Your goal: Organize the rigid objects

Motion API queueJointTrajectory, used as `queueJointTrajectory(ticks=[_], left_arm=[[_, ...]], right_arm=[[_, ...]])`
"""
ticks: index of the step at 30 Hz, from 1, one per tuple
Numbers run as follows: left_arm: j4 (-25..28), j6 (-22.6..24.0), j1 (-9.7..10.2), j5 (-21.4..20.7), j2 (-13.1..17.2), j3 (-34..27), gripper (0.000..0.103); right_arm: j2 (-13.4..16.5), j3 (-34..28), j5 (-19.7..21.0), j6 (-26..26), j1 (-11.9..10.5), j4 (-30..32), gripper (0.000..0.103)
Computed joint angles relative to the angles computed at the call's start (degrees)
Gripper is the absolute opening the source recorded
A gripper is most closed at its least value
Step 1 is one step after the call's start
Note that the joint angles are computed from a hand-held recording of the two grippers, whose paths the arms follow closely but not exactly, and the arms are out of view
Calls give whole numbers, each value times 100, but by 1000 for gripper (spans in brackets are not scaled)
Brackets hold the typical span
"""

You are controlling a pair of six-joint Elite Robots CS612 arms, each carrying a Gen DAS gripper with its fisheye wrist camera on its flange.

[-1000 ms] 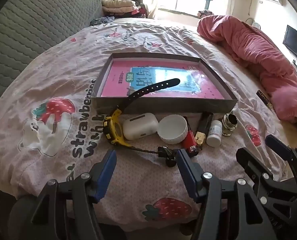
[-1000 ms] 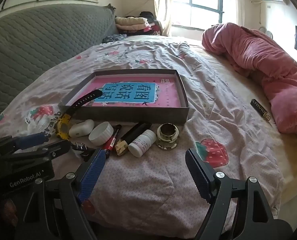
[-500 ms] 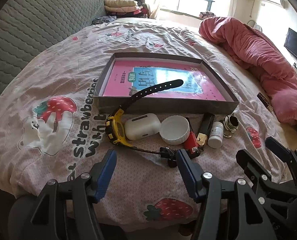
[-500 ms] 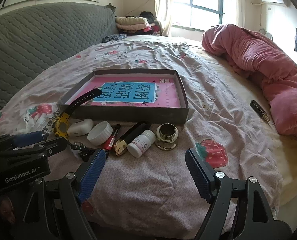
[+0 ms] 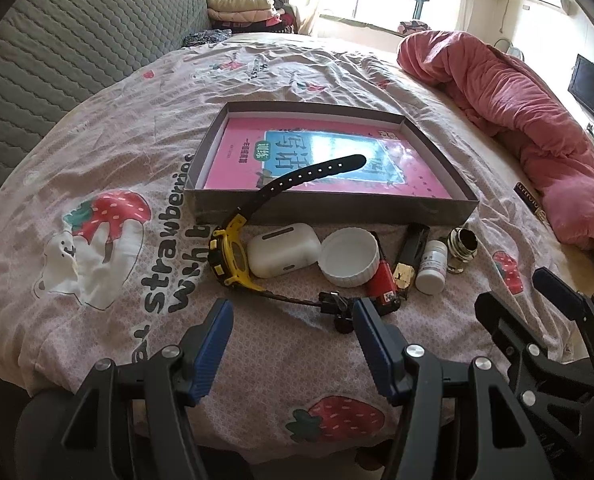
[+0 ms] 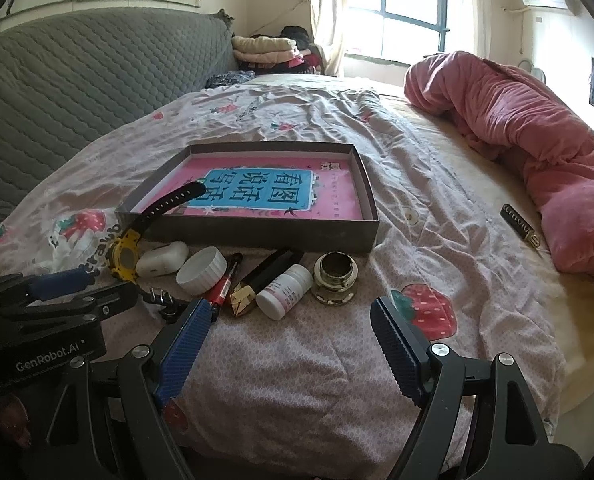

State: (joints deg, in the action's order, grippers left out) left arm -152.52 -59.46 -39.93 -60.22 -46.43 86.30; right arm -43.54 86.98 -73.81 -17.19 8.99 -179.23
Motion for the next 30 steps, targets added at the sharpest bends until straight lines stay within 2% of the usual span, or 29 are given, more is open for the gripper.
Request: queueJointTrajectory(ticks=[30], left_arm=[[-39,-145,48,-78,-4,43,62]], right_arm=[[16,-72,188,234,-45,141,83]])
